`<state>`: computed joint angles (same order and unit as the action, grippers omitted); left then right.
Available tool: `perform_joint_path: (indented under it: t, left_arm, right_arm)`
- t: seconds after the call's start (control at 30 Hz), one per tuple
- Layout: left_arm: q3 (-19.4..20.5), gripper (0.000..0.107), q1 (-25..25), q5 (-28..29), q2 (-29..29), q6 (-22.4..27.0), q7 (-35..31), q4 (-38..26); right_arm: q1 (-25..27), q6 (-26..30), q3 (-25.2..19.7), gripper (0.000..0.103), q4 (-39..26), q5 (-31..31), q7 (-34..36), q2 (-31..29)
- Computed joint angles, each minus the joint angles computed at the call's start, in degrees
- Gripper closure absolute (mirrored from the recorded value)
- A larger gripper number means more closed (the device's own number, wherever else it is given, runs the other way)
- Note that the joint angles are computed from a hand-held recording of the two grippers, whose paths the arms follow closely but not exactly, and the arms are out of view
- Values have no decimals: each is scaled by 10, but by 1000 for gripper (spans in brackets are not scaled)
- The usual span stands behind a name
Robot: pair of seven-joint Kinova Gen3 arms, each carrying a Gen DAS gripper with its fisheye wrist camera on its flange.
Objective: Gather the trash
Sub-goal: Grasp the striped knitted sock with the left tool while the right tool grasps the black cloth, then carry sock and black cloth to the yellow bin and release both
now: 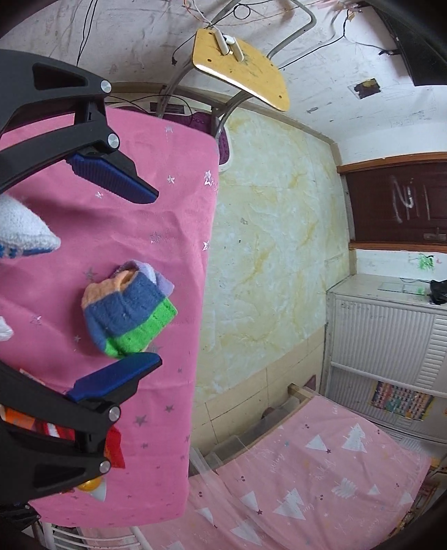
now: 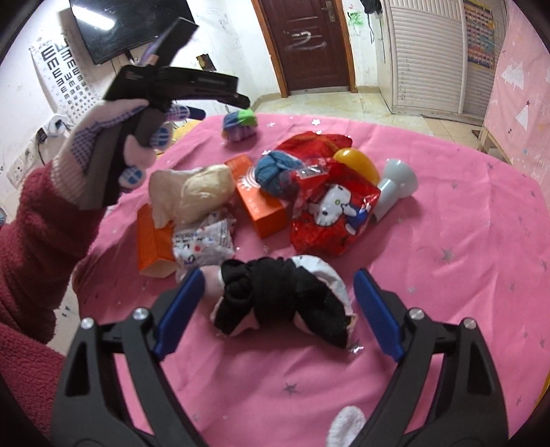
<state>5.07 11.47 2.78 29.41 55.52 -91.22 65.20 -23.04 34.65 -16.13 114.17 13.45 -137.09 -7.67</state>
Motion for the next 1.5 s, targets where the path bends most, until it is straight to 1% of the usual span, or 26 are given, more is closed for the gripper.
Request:
perform_joint_path:
  t: [0.1, 0.2, 0.33, 0.43, 0.5, 0.53, 0.6, 0.7, 0.8, 1.0, 1.2, 1.33, 1.5]
  left_arm:
    - [-1, 27, 4, -2, 19, 16, 4, -20]
    - [0, 27, 5, -2, 35, 31, 3, -39]
    - [-2, 27, 12, -9, 47, 43, -4, -55]
    - [-1, 29, 16, -11, 48, 46, -9, -55]
    - [-5, 40, 27, -20, 41, 33, -5, -40]
    - [-6, 44, 30, -23, 38, 29, -4, -35]
    - [-3, 64, 31, -23, 32, 26, -8, -27]
    - [2, 76, 32, -20, 23, 27, -13, -19]
    - [-1, 81, 38, -26, 10, 15, -11, 0]
    - [-3, 83, 44, -35, -19, -3, 0, 27]
    - [6, 83, 28, -18, -47, -7, -8, 42]
    - [3, 83, 35, -27, -60, -7, -3, 45]
    - [6, 83, 43, -36, -91, -20, -1, 68]
  right_arm:
    - [-2, -4, 11, 17, 2, -22, 21, -2]
    - [-1, -4, 12, 17, 1, -32, 33, -2]
    - [-1, 0, 1, 17, 0, -22, 29, -1]
    - [-3, -6, 5, 17, 4, -30, 34, -2]
    - [-1, -1, -3, 21, 2, -17, 24, 0]
    - [-1, 0, -5, 22, 2, -11, 18, 0]
    - [-2, -3, -9, 28, 7, -3, 8, -2]
    - [-2, -12, -13, 32, 15, 10, -9, -8]
    - [0, -21, -10, 35, 24, 3, -5, -19]
    - [14, -33, -19, 36, 44, -1, -11, -49]
    - [34, -43, -29, 35, 57, -17, -9, -79]
    - [52, -43, -35, 35, 67, -28, -5, -104]
    - [81, -41, -45, 35, 83, -39, -5, -144]
